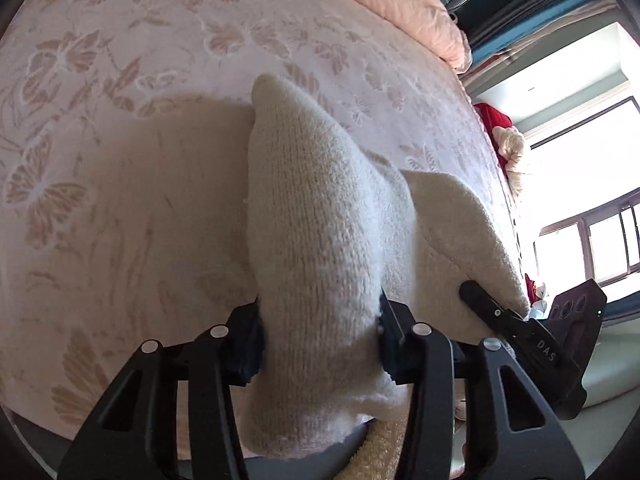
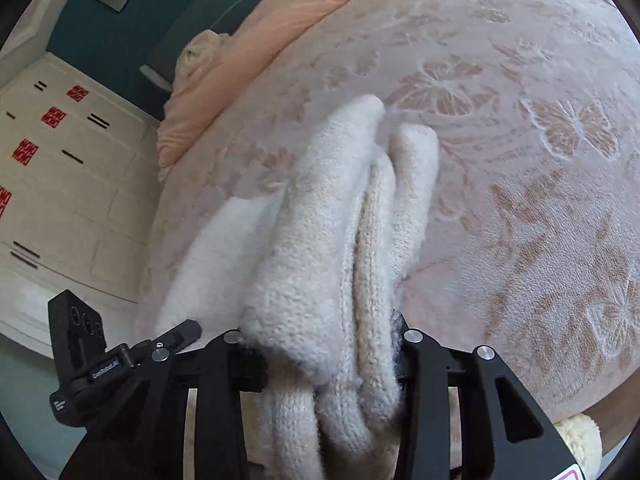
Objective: Fold small clothes
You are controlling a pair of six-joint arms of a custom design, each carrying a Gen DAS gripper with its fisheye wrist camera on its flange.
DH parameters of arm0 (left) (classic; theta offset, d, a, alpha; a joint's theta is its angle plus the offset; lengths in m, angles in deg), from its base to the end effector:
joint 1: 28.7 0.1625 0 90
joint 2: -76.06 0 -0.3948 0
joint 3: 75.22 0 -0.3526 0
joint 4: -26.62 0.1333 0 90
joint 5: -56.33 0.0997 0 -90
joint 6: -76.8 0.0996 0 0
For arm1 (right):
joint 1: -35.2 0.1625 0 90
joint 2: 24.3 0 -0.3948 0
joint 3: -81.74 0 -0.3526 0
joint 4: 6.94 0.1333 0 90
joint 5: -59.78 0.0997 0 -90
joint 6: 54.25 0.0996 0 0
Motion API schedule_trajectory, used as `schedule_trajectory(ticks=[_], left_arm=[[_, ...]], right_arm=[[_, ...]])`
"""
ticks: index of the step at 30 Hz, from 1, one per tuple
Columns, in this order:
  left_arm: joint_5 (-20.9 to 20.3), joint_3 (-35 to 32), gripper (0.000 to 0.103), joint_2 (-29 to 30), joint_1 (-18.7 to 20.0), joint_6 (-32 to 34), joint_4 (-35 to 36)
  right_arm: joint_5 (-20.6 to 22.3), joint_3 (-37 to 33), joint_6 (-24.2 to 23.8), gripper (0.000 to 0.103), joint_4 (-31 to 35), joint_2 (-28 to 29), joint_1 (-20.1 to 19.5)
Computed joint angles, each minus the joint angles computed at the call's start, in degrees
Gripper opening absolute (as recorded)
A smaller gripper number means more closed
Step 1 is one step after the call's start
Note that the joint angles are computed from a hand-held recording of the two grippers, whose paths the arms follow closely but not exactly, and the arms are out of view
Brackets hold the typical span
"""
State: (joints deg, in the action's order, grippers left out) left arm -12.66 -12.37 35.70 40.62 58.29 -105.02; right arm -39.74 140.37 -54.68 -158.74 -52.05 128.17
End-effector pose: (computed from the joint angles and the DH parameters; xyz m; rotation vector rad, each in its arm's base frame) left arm -0.1072 -0.7626 0.2282 -0.0351 2.8432 -0.6284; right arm 0.1575 -0.7809 0.1323 0.0192 -2.8837 0.8025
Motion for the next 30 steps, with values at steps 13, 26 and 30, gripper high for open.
schedule_trajectory(ticks=[13,26,30], left_arm=[[4.5,29.2,0.069,-18.2,2.9,-4.7,-5.0],[3.5,23.3,0.059,-13.7,2.6,-2.3,-5.8],[5.3,23.0,0.046,-15.5,-1.1,1.7,-4.7]], right_arm=[[-1.3,23.7,6.5,0.062,-6.2,-5.5,-1.9],[-8.7,17.5,5.2,0.042,-5.2,-1.1,2.4],[-8.0,18.4,1.6,0.037,-8.7,-3.3,5.1]])
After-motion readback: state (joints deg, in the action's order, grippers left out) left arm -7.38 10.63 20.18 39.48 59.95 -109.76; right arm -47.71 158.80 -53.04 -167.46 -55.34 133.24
